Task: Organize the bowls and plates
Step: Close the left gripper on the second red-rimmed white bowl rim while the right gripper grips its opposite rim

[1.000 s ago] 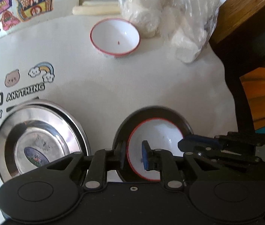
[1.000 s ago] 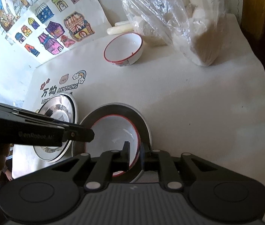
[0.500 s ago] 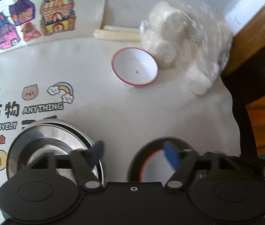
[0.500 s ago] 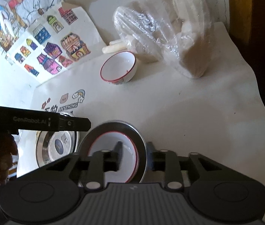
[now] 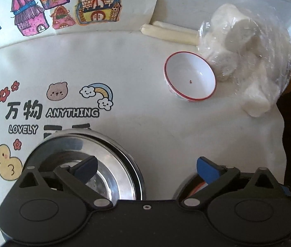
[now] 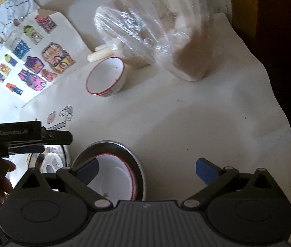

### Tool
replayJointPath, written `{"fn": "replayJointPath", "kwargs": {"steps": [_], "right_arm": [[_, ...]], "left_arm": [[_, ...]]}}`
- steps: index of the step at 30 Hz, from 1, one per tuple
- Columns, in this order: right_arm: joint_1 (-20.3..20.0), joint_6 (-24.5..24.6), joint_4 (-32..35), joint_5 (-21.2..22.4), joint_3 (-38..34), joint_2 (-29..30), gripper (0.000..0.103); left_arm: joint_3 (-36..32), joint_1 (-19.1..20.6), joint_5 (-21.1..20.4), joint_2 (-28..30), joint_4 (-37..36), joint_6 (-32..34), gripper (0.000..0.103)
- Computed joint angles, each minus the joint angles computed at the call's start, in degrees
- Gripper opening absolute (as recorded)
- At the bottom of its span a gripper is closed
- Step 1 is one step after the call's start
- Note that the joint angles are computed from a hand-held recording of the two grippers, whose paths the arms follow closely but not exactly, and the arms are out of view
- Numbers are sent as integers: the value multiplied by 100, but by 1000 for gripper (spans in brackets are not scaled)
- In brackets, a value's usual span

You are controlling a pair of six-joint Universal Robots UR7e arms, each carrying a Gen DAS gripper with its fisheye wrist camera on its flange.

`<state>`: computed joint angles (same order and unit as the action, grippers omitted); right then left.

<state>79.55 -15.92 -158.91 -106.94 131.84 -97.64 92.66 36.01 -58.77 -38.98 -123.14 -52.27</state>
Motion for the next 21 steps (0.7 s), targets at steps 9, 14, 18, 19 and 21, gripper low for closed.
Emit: {"fn": "replayJointPath", "kwargs": {"steps": [9,14,18,19,21], "right_arm": [[-29,395,-177,-170,-167,275,103],[16,533,-335,-224,-376,548,103],[98,708,-497,-327,-562,811,103],[122,763,-537,-343,-610,877,103],[182,871,-637,-369,-699,1011,103]], "left_arm": [[120,163,389,28,-717,408,102],[-304,368,451,227,-731,718,102],[-681,516,409,416,-724,1104,102],[-786,553,385,470,-701,1215,102],[-957,620,348,578,-700,1426,102]]}}
